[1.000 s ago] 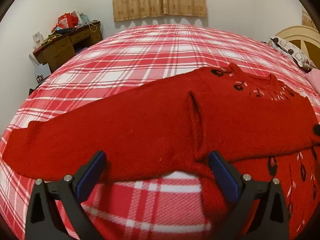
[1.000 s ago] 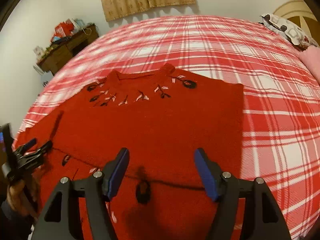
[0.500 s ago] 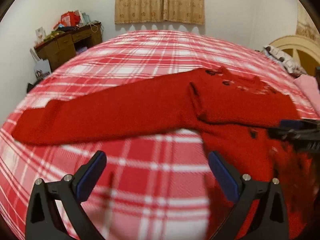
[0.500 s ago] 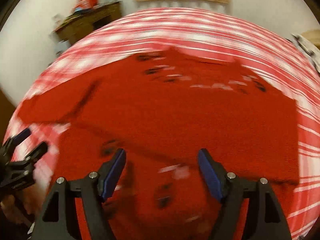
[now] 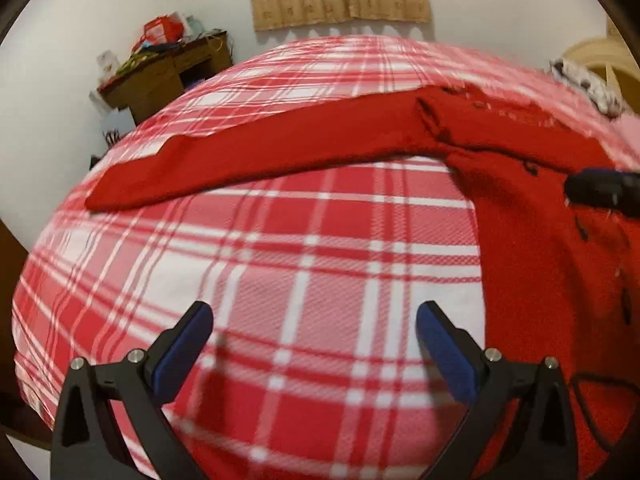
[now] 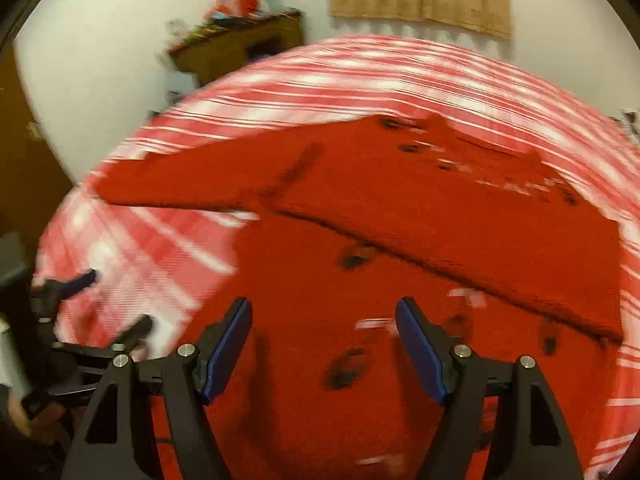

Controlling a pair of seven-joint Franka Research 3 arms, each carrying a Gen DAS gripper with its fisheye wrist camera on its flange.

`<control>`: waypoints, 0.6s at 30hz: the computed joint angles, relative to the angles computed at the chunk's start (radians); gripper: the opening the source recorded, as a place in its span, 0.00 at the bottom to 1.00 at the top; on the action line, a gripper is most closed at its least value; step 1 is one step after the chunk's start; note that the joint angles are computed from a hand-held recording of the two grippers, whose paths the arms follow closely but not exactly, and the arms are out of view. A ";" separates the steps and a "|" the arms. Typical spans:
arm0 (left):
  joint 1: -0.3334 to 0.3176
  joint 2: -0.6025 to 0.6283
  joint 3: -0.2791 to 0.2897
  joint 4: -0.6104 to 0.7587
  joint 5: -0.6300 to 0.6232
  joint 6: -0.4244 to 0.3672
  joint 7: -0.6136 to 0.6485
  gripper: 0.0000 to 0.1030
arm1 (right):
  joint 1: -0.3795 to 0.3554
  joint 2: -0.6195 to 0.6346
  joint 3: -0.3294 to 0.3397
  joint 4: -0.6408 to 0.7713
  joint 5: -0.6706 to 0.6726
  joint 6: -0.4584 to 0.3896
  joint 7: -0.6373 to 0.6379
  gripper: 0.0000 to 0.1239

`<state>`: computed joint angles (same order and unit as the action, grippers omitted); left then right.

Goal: Fold small clothes
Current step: 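Open the right tool to release the sleeve and withdraw it, then reach the left tool to the other sleeve cuff and grasp it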

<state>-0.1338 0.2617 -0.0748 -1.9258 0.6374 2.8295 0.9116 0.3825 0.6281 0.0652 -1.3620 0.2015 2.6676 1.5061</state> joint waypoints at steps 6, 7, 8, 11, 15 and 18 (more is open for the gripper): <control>0.009 -0.012 0.071 0.011 0.086 0.025 -0.150 1.00 | -0.017 0.093 0.101 0.107 0.129 -0.131 -0.181 0.61; 0.013 -0.012 0.078 0.020 0.103 0.020 -0.176 1.00 | -0.033 0.108 0.128 0.119 0.118 -0.143 -0.168 0.63; 0.021 -0.010 0.086 0.028 0.117 0.022 -0.204 1.00 | -0.072 0.100 0.187 0.099 0.127 -0.124 -0.191 0.64; 0.051 0.007 0.087 0.055 0.114 0.010 -0.231 1.00 | -0.196 0.104 0.348 0.095 0.367 -0.250 -0.399 0.64; 0.069 0.053 0.103 0.111 0.138 -0.014 -0.260 1.00 | -0.083 0.007 0.184 -0.010 0.356 -0.096 -0.386 0.64; 0.087 0.083 0.120 0.148 0.141 -0.034 -0.286 1.00 | -0.003 -0.007 0.052 -0.009 0.417 -0.061 -0.350 0.64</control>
